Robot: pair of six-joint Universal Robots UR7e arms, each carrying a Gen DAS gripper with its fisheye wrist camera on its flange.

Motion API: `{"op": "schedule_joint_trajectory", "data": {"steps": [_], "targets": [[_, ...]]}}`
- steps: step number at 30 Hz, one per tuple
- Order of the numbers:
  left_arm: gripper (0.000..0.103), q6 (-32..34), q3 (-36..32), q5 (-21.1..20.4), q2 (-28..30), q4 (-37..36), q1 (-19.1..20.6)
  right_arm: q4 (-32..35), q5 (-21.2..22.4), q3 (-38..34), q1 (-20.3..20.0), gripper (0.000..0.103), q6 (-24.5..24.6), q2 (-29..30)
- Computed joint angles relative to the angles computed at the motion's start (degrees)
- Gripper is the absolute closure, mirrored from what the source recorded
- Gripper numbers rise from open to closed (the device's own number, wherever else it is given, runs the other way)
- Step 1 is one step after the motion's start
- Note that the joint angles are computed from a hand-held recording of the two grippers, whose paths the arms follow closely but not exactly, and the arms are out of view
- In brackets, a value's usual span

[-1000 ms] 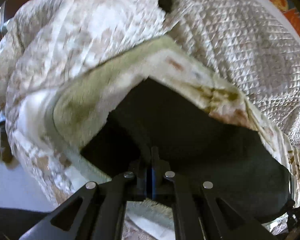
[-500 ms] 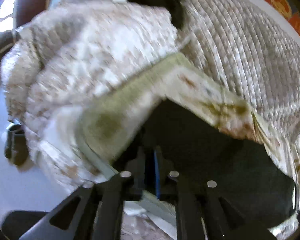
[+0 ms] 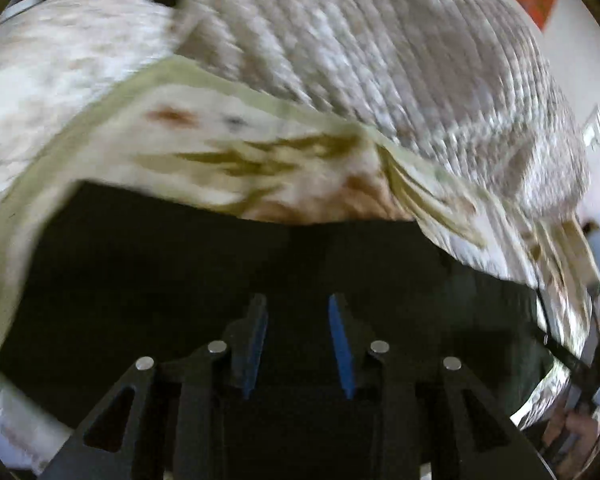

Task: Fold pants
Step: 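Lower the folded pants onto the blanket and open both grippers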

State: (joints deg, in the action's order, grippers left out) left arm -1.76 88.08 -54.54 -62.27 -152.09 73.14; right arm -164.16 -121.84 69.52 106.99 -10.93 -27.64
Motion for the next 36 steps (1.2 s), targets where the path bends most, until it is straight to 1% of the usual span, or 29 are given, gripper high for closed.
{"op": "schedule_joint_trajectory", "data": {"steps": [2, 3, 5, 6, 7, 8, 9, 10, 11, 12, 13, 15, 17, 18, 19, 20, 21, 22, 23, 24, 26, 27, 29, 34, 36], "targets": [[0.069, 0.9, -3.8, -0.2, 2.9, 2.2, 0.5, 1.9, -1.1, -4.0, 0.0, 0.075, -2.7, 2.1], [0.069, 0.6, -5.4, 0.5, 4.1, 3.5, 0.6, 2.2, -2.3, -6.7, 0.0, 0.075, -4.5, 3.6], [0.069, -1.2, -8.7, 3.2, 6.5, 6.8, 1.2, 2.7, -5.1, -10.7, -0.3, 0.075, -6.1, 6.1], [0.069, -1.4, -9.6, 4.1, 7.3, 7.0, 1.4, 2.8, -6.6, -12.8, -0.7, 0.075, -6.5, 7.5], [0.069, -0.4, -9.6, 4.4, 7.8, 4.9, 1.5, 3.6, -8.6, -14.5, -1.2, 0.075, -5.4, 8.7], [0.069, 0.4, -9.7, 5.1, 8.2, 3.8, 1.5, 5.7, -8.6, -15.2, -1.7, 0.075, -3.4, 8.8], [0.069, 1.0, -9.9, 5.8, 8.5, 3.5, 1.4, 6.2, -6.8, -14.7, -2.3, 0.075, -1.0, 8.3], [0.069, 2.5, -9.9, 6.7, 8.9, 2.5, 1.1, 5.2, -6.5, -14.6, -2.2, 0.075, -0.9, 8.2], [0.069, 3.8, -9.9, 7.4, 9.2, 1.6, 1.0, 4.0, -6.9, -14.6, -2.0, 0.075, -2.0, 8.3], [0.069, 4.1, -10.1, 7.5, 9.1, 1.4, 1.2, 1.2, -7.2, -13.9, -1.6, 0.075, -3.7, 8.2], [0.069, 3.9, -10.3, 7.4, 9.0, 1.3, 1.3, -0.1, -6.9, -13.5, -1.4, 0.075, -4.1, 8.0], [0.069, 3.4, -10.4, 9.6, 8.6, 0.2, 1.3, -5.1, -6.5, -11.2, -1.1, 0.075, -5.4, 7.0], [0.068, 5.0, -8.3, 11.8, 7.1, -5.3, 1.3, -8.1, -7.7, -10.6, -1.0, 0.075, -5.6, 6.9], [0.067, 5.5, -7.5, 13.0, 6.4, -7.5, 1.4, -7.9, -8.6, -10.3, -1.2, 0.075, -4.6, 6.6], [0.064, 5.6, -7.5, 14.6, 6.3, -9.0, 1.9, -6.6, -9.8, -10.6, -1.3, 0.075, -3.6, 6.7], [0.064, 5.4, -7.7, 16.0, 6.2, -9.5, 2.4, -4.7, -11.0, -10.9, -1.5, 0.075, -1.9, 6.7], [0.064, 5.4, -8.1, 17.3, 6.4, -9.6, 3.0, -1.6, -10.4, -10.9, -2.2, 0.075, 1.1, 6.2], [0.064, 5.4, -8.4, 17.1, 6.3, -10.2, 3.7, -0.9, -9.8, -10.9, -2.4, 0.075, 2.4, 6.0], [0.064, 5.3, -8.2, 15.2, 5.7, -10.9, 4.2, -1.9, -9.6, -10.7, -2.4, 0.075, 2.2, 6.0], [0.064, 5.2, -8.0, 14.9, 5.5, -11.2, 4.1, -2.9, -9.8, -10.6, -2.2, 0.075, 1.5, 6.1], [0.064, 6.7, -7.4, 17.8, 5.5, -13.4, 3.3, -5.3, -9.4, -9.7, -1.7, 0.075, -0.2, 5.8], [0.063, 6.8, -6.8, 18.2, 5.3, -13.8, 2.9, -5.9, -7.7, -8.3, -1.4, 0.075, -0.7, 5.0], [0.063, 6.2, -4.5, 17.0, 3.7, -13.3, 2.3, -5.1, -5.3, -6.7, -1.3, 0.075, -1.2, 4.0], [0.063, 6.9, 1.8, 16.7, 0.7, -14.6, -0.4, -4.7, 0.3, -0.9, 0.0, 0.075, -3.9, 2.0], [0.062, 7.1, 3.8, 17.2, 0.0, -15.0, -1.2, -5.8, 1.3, 1.6, 0.8, 0.075, -5.7, 1.6]]}}
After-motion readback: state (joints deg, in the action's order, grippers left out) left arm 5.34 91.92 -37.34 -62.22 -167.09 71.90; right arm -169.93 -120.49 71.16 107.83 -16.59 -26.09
